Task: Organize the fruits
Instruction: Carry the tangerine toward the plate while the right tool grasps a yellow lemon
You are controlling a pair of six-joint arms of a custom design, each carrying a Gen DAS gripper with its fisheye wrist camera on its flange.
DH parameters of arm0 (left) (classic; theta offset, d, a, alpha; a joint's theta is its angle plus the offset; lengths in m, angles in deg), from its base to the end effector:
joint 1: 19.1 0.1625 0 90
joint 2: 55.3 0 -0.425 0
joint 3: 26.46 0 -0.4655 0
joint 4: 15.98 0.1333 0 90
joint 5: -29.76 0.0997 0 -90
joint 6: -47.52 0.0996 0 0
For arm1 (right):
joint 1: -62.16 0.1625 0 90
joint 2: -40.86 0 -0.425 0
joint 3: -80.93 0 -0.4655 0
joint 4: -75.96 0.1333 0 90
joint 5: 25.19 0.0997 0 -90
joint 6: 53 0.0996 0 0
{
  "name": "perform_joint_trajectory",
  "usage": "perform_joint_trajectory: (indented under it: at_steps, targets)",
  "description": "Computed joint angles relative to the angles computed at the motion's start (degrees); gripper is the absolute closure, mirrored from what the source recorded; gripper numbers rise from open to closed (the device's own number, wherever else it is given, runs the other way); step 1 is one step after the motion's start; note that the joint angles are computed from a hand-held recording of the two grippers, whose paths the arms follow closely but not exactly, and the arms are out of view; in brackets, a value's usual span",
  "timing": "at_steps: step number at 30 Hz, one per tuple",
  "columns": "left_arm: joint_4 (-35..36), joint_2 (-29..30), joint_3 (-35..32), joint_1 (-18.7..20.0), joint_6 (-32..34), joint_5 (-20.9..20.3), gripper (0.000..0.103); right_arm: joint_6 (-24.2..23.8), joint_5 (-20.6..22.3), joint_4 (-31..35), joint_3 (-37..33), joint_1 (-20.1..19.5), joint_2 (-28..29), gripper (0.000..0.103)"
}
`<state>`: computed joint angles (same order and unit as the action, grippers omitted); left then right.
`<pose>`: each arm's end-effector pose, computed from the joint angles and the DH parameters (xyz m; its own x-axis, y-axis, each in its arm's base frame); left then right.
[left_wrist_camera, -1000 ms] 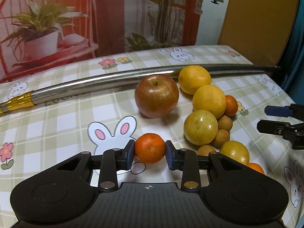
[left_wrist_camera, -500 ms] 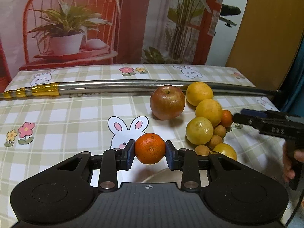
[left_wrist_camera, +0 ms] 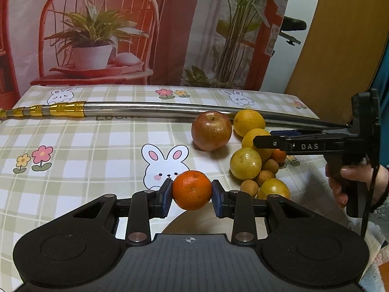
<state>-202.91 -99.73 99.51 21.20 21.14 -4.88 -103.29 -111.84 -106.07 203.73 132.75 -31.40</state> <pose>-0.2292 -0.4766 -0.0285 -0.8053 -0.0152 -0.5927 0.4214 0.6885 -0.5902 -0.0568 -0.5800 0.1995 -0.8013 -0.3549 0.4817 -0.5752 0.6785 -0.4569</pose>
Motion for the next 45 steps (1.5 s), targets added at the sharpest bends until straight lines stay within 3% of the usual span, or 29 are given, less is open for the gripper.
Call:
perform_joint_trajectory:
  at_steps: [4,14,20,25,33,45]
  targets:
    - [-0.54,0.13,0.22,-0.18,-0.11,-0.23,0.067,0.90,-1.75,2.30,-1.43,0.72,1.08,0.045]
    - [-0.70,-0.26,1.72,-1.03,-1.32,-0.93,0.067,5.68,-5.43,7.13,-4.39,2.35,2.76,0.045]
    - [0.62,-0.99,2.81,-1.31,-3.15,-2.24,0.067,7.97,-5.88,6.92,-4.47,2.49,2.92,0.046]
    - [1.29,-1.33,3.42,-1.53,-3.78,-3.05,0.067,6.79,-6.20,5.23,-3.34,2.56,2.30,0.047]
    - [5.13,-1.65,3.80,-1.68,-6.55,-3.84,0.067,5.80,-2.99,1.86,1.42,1.35,-2.11,0.048]
    - [12.18,-2.02,3.80,-1.95,-10.89,-2.82,0.067,5.21,1.38,3.67,7.53,0.37,-8.88,0.047]
